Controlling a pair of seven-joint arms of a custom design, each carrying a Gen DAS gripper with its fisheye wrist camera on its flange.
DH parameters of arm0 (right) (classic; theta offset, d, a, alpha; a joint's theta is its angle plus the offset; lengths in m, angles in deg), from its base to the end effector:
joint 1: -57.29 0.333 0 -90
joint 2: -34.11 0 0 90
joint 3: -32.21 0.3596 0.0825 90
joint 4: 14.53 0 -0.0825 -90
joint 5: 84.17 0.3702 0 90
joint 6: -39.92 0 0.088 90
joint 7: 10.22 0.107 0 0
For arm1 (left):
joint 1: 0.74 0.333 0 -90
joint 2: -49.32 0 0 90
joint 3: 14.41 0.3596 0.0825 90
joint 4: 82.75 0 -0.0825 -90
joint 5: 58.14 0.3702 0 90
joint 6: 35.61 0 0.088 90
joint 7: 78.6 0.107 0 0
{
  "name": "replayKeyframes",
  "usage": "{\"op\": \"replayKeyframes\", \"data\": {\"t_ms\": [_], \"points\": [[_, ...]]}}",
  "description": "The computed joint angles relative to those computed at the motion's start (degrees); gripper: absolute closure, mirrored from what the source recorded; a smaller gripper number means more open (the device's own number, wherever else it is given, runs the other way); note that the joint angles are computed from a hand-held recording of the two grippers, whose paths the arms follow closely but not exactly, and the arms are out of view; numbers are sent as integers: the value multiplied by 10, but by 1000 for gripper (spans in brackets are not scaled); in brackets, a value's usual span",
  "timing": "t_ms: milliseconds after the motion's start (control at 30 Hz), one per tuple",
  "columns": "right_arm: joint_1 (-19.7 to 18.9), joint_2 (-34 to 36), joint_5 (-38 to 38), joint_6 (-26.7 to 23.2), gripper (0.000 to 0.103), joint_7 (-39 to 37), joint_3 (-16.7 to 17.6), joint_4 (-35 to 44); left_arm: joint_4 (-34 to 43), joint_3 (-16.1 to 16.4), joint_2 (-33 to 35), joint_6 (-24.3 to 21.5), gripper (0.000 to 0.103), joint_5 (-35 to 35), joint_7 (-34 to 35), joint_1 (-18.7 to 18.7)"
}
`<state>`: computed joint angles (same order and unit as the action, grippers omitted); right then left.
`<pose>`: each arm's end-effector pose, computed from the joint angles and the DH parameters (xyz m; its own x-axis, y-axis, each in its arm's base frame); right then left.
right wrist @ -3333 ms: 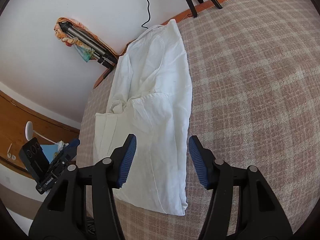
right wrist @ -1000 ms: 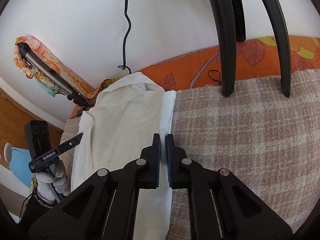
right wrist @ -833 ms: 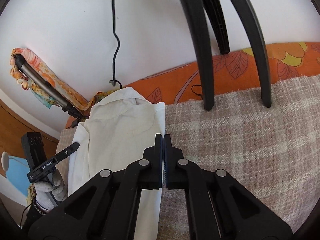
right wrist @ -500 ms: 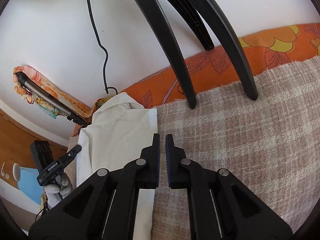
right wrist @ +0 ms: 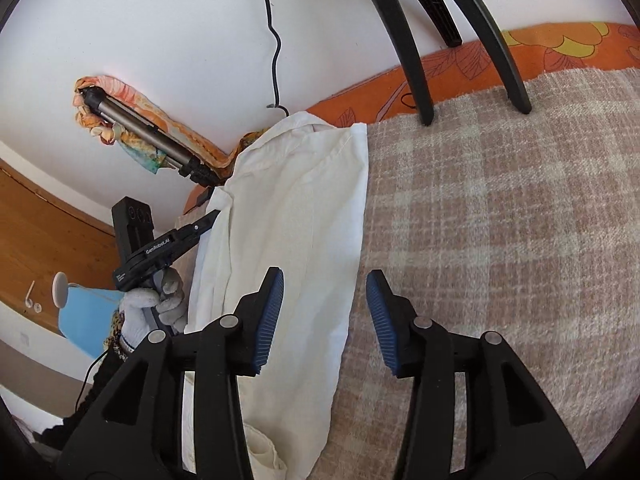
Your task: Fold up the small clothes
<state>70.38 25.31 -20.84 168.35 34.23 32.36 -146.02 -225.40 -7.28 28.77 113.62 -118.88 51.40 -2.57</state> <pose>0.4706 0.1375 0.4863 0.3967 -0.6372 -0.6608 -0.9032 -0.1422 -0.4050 0.4266 0.0621 0.5057 0.0051 -0.8357 0.5492 -0.7755 -0.3500 -0.5254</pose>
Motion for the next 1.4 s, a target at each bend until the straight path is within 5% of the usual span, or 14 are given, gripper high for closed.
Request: {"op": "replayKeyframes", "data": {"t_ms": [100,133,200,533,567,633,667,800,867,933,1000,1033,1200,1400], "points": [[7,-12,-22,32,64,12,12,-22,-4,-5,-3,10,100,5,-2,-1],[9,-12,-28,38,89,19,13,-22,-5,-7,-5,16,101,7,-3,-2],[16,-15,-39,70,100,33,21,-29,-7,-10,-6,31,102,10,-6,-6],[22,-13,-25,114,100,12,6,-15,-20,13,-17,86,101,25,-23,-49],[24,-3,-27,117,96,9,7,-1,-19,16,-18,90,97,18,-18,-53],[29,18,-24,137,65,4,15,24,-18,26,-20,105,82,-15,13,-66],[31,31,-28,150,58,6,20,36,-14,25,-17,107,72,-18,15,-66],[37,84,-72,186,54,44,35,85,8,27,6,67,72,-19,11,-55],[36,105,-69,194,54,53,39,102,17,19,20,47,81,-15,11,-43],[37,114,-65,212,54,45,45,110,20,14,26,26,102,-11,18,-30],[37,119,-57,211,64,31,50,117,19,7,25,26,101,-23,25,-19],[37,122,-69,207,100,35,51,121,18,3,24,28,101,-27,26,-14],[55,110,-157,293,101,97,60,96,7,-14,13,52,102,-24,26,-3],[55,66,-107,286,101,58,53,86,-9,-2,-33,70,102,-16,18,-10]]}}
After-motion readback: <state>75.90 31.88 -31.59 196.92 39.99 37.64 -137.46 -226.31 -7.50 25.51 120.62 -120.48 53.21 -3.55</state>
